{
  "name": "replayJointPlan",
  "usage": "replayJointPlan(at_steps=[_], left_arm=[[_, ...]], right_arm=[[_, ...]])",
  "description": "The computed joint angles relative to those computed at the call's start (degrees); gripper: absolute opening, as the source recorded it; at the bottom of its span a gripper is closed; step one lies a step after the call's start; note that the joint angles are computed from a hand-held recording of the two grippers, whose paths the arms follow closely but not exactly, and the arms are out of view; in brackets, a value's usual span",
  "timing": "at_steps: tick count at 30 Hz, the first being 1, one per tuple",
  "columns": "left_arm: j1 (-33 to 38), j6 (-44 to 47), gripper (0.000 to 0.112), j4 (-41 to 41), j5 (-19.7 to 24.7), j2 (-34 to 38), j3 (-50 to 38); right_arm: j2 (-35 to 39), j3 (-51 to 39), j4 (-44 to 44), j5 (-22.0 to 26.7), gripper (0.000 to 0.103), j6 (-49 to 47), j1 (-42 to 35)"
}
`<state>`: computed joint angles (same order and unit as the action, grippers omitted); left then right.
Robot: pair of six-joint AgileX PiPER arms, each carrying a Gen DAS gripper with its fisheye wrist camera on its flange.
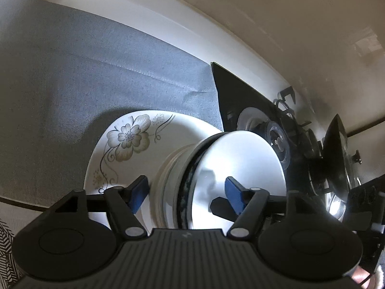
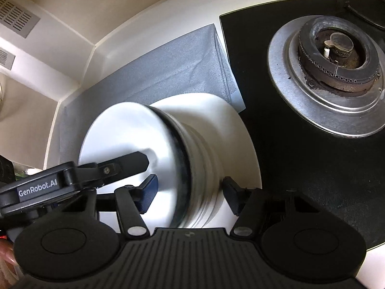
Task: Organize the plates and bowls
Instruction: 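Lower the bowl stack onto the flower-patterned plates with both tools, then open both tools and pull them back from the stacked dishes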
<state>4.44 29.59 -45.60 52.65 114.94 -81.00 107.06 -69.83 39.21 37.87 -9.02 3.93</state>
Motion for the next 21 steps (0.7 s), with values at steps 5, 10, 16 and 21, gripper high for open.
replayJointPlan(at_steps=[5, 10, 16, 21], left_arm=[[1.4, 2.4, 0.095, -2.2, 0.6, -1.1, 1.2], [4.0, 5.3, 0.103, -4.7, -0.7, -4.7, 4.6], [6.3, 10.9, 0.103, -5.7, -5.2, -10.7, 10.4], [8.1, 13.5, 0.103, -3.9, -7.3, -14.2, 13.3]], right_arm=[[0.2, 0.0, 3.1, 1.0, 0.068, -3.7, -1.2], [-3.1, 1.7, 1.5, -2.0, 0.086, -5.6, -0.5], [-7.8, 4.4, -4.1, -7.2, 0.091, -5.3, 1.8], [-10.7, 6.9, -7.3, -11.4, 0.094, -5.0, 4.9]])
